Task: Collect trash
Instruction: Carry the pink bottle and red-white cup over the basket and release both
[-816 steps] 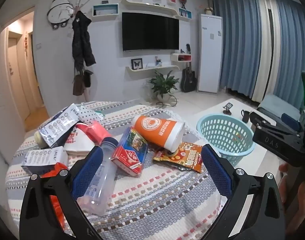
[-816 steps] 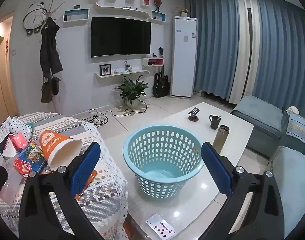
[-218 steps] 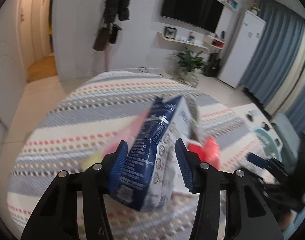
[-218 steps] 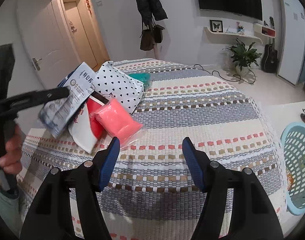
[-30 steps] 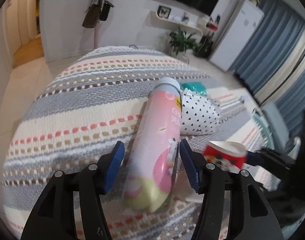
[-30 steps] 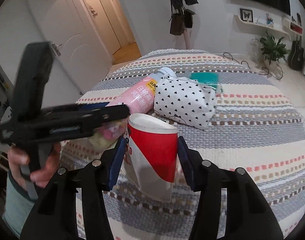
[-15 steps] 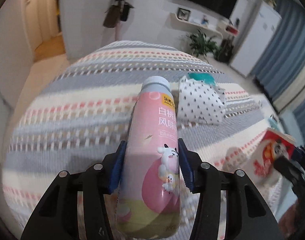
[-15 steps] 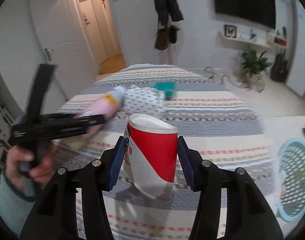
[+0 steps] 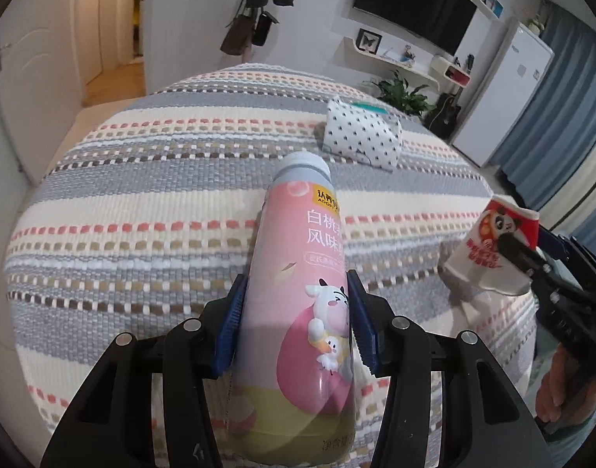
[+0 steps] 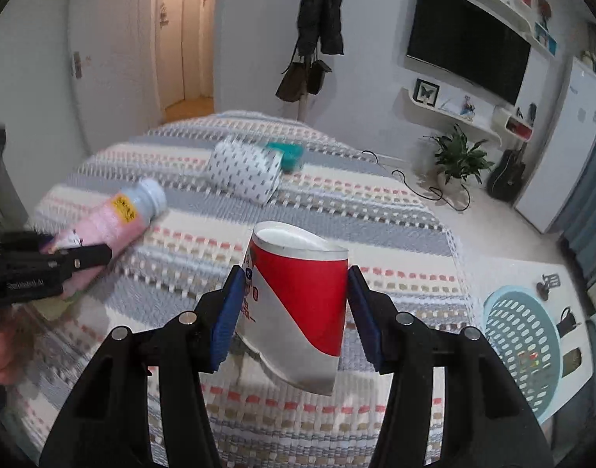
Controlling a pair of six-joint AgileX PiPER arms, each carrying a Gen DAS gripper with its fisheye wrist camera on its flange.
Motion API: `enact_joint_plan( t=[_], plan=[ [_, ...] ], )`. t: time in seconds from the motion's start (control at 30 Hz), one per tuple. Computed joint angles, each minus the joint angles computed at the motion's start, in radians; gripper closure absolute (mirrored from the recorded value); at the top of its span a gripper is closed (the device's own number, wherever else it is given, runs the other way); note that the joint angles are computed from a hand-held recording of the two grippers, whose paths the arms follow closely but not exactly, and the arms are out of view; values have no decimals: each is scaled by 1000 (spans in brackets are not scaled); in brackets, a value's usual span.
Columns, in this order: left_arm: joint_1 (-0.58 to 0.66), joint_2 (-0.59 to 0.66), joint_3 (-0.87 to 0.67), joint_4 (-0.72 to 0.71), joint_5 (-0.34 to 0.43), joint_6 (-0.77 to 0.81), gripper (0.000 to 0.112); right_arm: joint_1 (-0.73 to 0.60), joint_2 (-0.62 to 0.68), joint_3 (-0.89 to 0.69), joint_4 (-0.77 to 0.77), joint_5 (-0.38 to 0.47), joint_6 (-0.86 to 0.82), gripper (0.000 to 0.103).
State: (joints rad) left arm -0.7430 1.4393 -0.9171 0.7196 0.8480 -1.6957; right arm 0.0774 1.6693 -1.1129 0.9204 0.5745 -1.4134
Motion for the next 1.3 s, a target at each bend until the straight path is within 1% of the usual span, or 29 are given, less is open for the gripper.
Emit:
enact_joint_plan(
  t=[0.07,0.1,0.13,0.17,0.27,0.3,0.37,0.53,0.57,0.6,0.63,0.67,0.73,0.8,0.83,0.9,1.0,1.1,1.2,1.3],
  plan=[
    [15,6,2,-17,-30,25,65,3,-9,44,38,-19,-66,51],
    [13,6,2,-19,-36,32,65,-3,-15,50,37,-2,-71,50],
    [13,5,0,-18,-32,38,65,-24,-9,47,40,48,-81,49],
    [12,6,-7,-17,-24,44,65,-39,-3,48,53,81,-95,45],
    [13,7,-19,-18,-19,66,62,-80,-1,58,96,168,-160,37],
    [16,14,-30,-19,-14,79,61,-86,3,55,95,190,-163,36],
    [27,30,-42,-25,-15,99,60,-78,12,50,92,195,-157,36],
    [65,82,-54,-44,-52,133,61,-54,25,51,87,188,-148,37],
    [58,87,-54,-23,-46,114,61,-50,27,53,86,185,-151,43],
    [53,97,-61,-14,-36,108,62,-45,30,55,80,180,-150,46],
    [48,102,-65,-6,-23,98,65,-45,33,58,87,171,-160,46],
    [48,101,-64,-3,-23,94,66,-46,30,64,97,166,-170,47],
    [57,81,-39,5,-65,68,66,-55,32,59,101,175,-168,48],
    [68,43,7,31,-143,19,66,-73,31,47,111,199,-164,49],
    [66,28,20,50,-164,-1,66,-84,27,43,116,212,-165,49],
    [43,8,18,96,-173,-38,66,-114,16,34,139,238,-172,49],
    [19,3,-24,134,-167,-53,66,-162,4,5,166,267,-167,49],
    [14,17,-90,136,-169,-17,66,-227,7,-45,187,302,-152,49],
    [19,95,-251,89,-144,118,66,-290,27,-111,197,322,-127,49],
    [22,191,-409,45,-115,239,66,-346,80,-215,182,326,-64,49]
  ],
)
